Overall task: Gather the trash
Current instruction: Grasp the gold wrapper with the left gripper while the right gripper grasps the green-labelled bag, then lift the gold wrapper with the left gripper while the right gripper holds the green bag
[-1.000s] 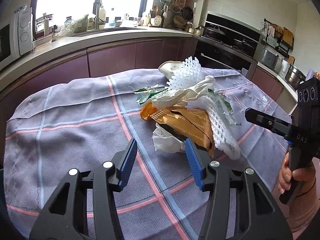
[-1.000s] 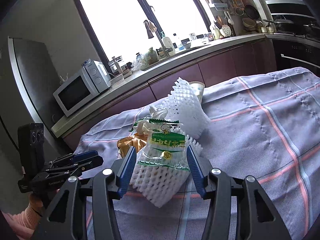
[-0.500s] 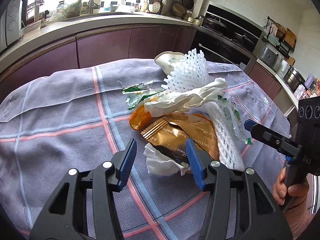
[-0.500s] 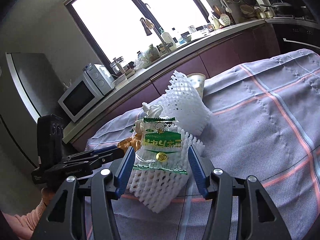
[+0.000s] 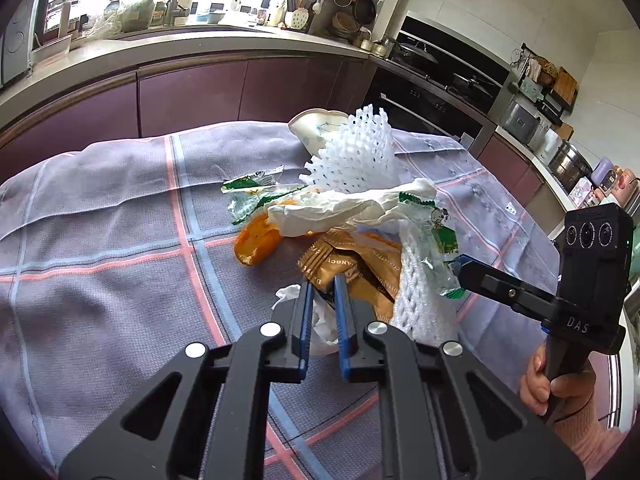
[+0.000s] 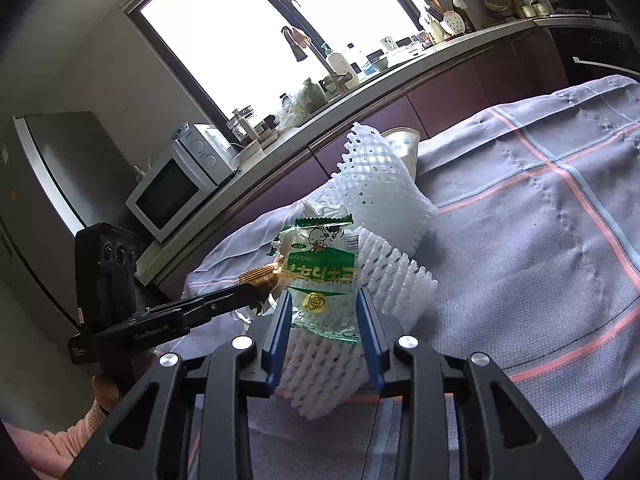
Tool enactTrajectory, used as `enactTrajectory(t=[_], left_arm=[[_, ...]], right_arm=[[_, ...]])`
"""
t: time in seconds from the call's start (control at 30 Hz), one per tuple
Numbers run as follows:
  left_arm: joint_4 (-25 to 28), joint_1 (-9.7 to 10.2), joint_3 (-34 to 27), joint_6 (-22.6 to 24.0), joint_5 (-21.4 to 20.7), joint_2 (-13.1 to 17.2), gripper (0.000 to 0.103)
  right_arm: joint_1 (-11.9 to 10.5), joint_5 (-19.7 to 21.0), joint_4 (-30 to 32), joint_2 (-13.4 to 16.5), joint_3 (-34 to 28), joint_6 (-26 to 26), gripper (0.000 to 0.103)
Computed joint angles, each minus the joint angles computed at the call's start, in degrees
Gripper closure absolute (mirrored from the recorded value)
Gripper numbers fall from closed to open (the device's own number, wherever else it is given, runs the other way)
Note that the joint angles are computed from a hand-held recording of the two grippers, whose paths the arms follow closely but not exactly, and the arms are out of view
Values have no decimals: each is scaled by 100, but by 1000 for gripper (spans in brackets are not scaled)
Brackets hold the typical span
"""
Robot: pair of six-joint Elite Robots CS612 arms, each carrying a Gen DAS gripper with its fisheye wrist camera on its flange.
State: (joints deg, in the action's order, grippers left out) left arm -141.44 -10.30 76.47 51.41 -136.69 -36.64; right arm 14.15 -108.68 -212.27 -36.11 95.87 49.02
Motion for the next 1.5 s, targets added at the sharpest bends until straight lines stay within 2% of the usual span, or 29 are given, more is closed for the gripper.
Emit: enactTrajectory(t=[0.07, 0.23, 0.3, 0.37, 0.43, 0.53, 0.6, 0.67, 0.73, 0.83, 0.9, 0.97, 1.07, 1.23, 1.5], left_arm=[[-26, 24, 31, 7, -74, -22, 97], [196, 130, 30, 200, -369, -55, 98], [308, 173, 48, 323, -451, -82, 98], [389, 221, 71, 408, -511, -103, 98], [621, 266, 60, 605, -589, -117, 98], [638, 314, 89, 722, -574, -125, 98], [789, 317, 44, 801, -503, -105, 96], [965, 305, 11, 894, -418, -98, 90], [919, 288, 26, 881, -338, -99, 80], [991, 258, -31, 897, -319, -65, 79], [999, 252, -40, 850, -363, -56, 92], [1016, 263, -49, 814, -448, -51, 98], [887, 291, -7, 803, -563, -70, 100], [1089, 391, -19, 1018, -880, -129, 100], [1710, 641, -253, 1305, -1466, -141, 101]], right_arm=[[7, 14, -63, 9, -4, -50, 93], [43, -17, -195, 11, 3, -101, 93], [46, -48, -227, 0, 31, -2, 88], [33, -39, -254, -6, 57, 24, 69], [23, -22, -173, -20, 53, 41, 63], [-4, 100, -34, -27, 11, -3, 63], [-16, 193, -8, -10, -25, -41, 68], [-12, 231, 21, 3, -50, -73, 89], [-1, 236, -15, 17, -59, -97, 93], [26, 198, -81, 18, -55, -179, 99], [50, 142, -117, 3, -41, -230, 99], [78, 84, -167, -14, -31, -285, 100], [109, 9, -246, -38, -21, -373, 100], [145, -47, -354, -57, -43, -469, 100], [202, -48, -421, -96, -133, -791, 100]])
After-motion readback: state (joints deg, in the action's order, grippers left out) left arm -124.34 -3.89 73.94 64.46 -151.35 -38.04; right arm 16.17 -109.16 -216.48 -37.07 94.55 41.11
